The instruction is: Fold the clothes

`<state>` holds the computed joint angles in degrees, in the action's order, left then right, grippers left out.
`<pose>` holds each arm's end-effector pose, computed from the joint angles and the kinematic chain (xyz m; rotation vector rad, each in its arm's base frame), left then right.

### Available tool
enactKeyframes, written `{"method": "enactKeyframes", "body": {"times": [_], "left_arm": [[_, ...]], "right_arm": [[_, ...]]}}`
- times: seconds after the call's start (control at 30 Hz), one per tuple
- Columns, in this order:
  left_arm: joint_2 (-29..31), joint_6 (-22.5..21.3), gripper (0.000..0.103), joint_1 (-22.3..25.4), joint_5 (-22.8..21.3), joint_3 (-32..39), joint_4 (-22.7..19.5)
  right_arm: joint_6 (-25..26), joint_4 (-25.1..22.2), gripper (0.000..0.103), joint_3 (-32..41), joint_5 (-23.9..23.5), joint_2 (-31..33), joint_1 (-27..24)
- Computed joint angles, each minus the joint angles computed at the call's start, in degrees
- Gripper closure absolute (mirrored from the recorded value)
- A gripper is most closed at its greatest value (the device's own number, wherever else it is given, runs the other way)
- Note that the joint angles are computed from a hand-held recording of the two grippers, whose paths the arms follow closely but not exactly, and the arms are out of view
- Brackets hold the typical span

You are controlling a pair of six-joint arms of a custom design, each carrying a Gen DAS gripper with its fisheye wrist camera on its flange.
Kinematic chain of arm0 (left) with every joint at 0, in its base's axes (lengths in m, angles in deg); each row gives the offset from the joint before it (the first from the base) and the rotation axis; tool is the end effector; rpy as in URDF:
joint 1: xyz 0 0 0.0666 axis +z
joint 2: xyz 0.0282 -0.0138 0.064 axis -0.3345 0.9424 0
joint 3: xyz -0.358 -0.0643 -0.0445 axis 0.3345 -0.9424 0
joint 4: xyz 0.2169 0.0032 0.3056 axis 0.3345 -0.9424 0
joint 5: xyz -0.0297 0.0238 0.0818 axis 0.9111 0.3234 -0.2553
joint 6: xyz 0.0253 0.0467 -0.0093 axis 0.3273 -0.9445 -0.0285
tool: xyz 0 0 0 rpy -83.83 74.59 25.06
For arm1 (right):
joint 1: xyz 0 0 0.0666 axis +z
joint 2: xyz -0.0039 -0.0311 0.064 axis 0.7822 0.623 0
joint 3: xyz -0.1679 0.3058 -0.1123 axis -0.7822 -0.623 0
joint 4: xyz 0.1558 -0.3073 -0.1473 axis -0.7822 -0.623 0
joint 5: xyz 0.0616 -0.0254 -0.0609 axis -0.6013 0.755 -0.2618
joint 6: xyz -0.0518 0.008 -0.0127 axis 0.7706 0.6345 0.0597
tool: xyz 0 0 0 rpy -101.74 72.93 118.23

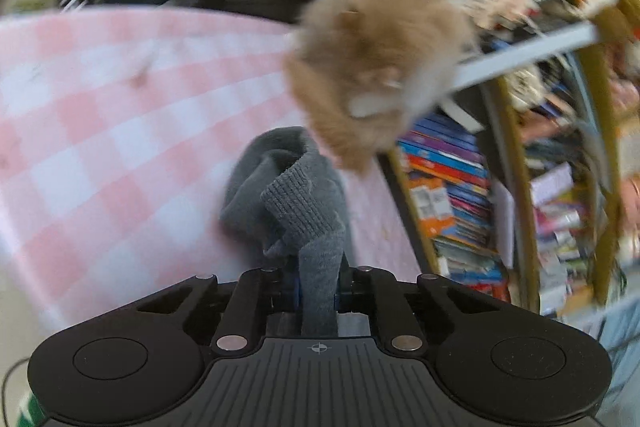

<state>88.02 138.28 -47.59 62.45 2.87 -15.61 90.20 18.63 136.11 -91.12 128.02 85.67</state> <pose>0.3446 -0.1666 0.2629 -1.1278 1.7096 -0.7448 0.4725 0.3241 0.2906 -1.3498 1.9963 0.1148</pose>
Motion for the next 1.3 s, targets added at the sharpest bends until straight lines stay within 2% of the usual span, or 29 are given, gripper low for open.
{"method": "enactKeyframes", "body": {"times": [0.2,0.37,0.7,0.93,1.07,1.2,1.27,1.3], "left_arm": [[1.55,-11.91,0.092,-3.05,-2.95,7.53,-5.30],[4.46,-20.88,0.092,-5.36,-5.54,15.79,-13.64],[13.81,-33.62,0.091,-8.96,-8.78,32.00,-28.13],[22.35,-38.59,0.090,-10.57,-6.67,42.90,-35.96],[27.73,-39.05,0.083,-11.16,-3.04,49.70,-41.54],[32.35,-39.05,0.070,-11.91,2.39,55.38,-46.54],[33.40,-39.02,0.059,-12.38,5.19,56.33,-47.50],[33.09,-38.92,0.059,-12.48,7.17,55.66,-46.47]], "right_arm": [[-0.39,-2.85,0.035,2.48,-5.22,1.69,-1.83],[-6.89,-8.89,0.034,6.78,-13.60,3.32,-6.17],[-17.92,-12.52,0.033,10.07,-23.07,3.62,-17.33],[-23.30,-12.94,0.032,9.62,-29.02,2.47,-23.62],[-24.68,-13.79,0.032,10.18,-31.36,3.03,-25.98],[-27.36,-15.51,0.031,11.71,-33.78,4.48,-27.72],[-29.66,-17.42,0.031,13.17,-36.02,5.78,-28.30],[-30.57,-18.60,0.030,13.99,-37.13,6.49,-28.43]]}}
